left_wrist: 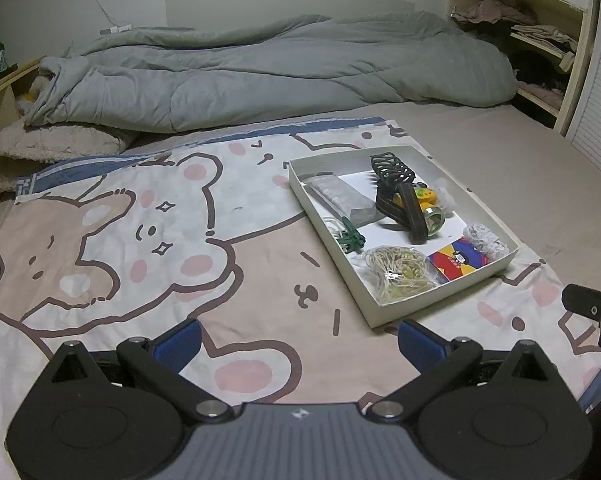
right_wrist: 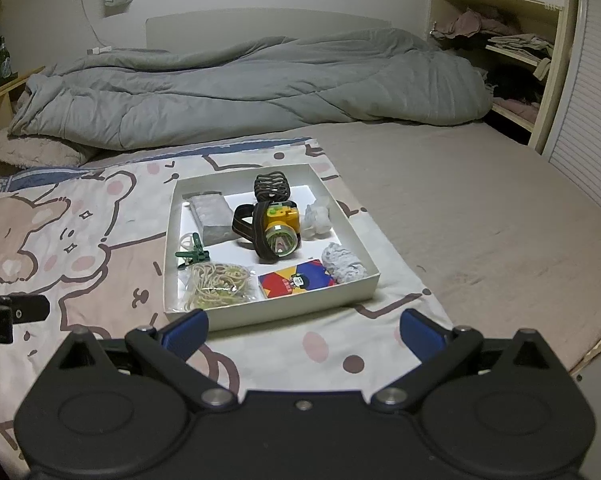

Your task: Organize objects

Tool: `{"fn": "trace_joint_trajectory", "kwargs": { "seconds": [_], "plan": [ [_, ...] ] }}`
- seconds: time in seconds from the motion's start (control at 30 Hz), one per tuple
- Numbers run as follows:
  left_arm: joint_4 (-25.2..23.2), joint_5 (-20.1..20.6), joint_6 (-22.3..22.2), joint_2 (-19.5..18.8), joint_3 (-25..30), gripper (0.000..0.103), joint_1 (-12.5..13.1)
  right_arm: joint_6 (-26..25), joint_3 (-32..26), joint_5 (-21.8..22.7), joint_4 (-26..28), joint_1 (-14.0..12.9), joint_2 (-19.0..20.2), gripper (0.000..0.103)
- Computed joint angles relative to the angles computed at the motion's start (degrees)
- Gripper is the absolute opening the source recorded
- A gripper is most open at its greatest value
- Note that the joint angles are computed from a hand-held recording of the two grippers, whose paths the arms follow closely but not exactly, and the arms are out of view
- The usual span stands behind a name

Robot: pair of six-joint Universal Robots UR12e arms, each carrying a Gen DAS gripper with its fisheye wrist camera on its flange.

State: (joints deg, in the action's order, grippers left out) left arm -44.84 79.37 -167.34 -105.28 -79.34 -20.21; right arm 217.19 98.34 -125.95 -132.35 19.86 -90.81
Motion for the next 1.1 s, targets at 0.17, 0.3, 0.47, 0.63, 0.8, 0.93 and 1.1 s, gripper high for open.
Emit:
{"fn": "trace_joint_trajectory", "kwargs": {
  "seconds": [0.17,0.3,0.47,0.63,0.8,0.93,1.1],
  "plan": [
    [0.00,-0.19,0.11,0.01,0.00,0.103,0.03,0.24,-0.17,-0.08,0.51,0.03,0.15,0.103],
    [-0.01,-0.26,0.18,0.01,0.01,0.103,0.01,0.18,-0.19,0.04,0.66,-0.02,0.15,0.103],
    [-0.32,0.22,0.11,-0.07,0.14,0.103,-0.13,0.22,-0.20,0.04,0.57,0.01,0.14,0.103],
    [-0.46,-0.10,0.00,-0.03,0.15,0.103,-0.05,0.15,-0.25,0.04,0.52,0.05,0.18,0.103],
    [-0.48,-0.10,0.08,-0.01,0.13,0.103,-0.06,0.07,-0.23,0.07,0.51,0.04,0.18,0.103],
    [-0.63,0.06,0.14,0.02,0.11,0.103,-0.14,0.09,-0.30,0.10,0.50,0.07,0.24,0.103],
    [-0.67,-0.18,0.15,0.09,0.00,0.103,-0.11,0.14,-0.35,0.36,0.43,-0.02,0.34,0.103]
  ]
}}
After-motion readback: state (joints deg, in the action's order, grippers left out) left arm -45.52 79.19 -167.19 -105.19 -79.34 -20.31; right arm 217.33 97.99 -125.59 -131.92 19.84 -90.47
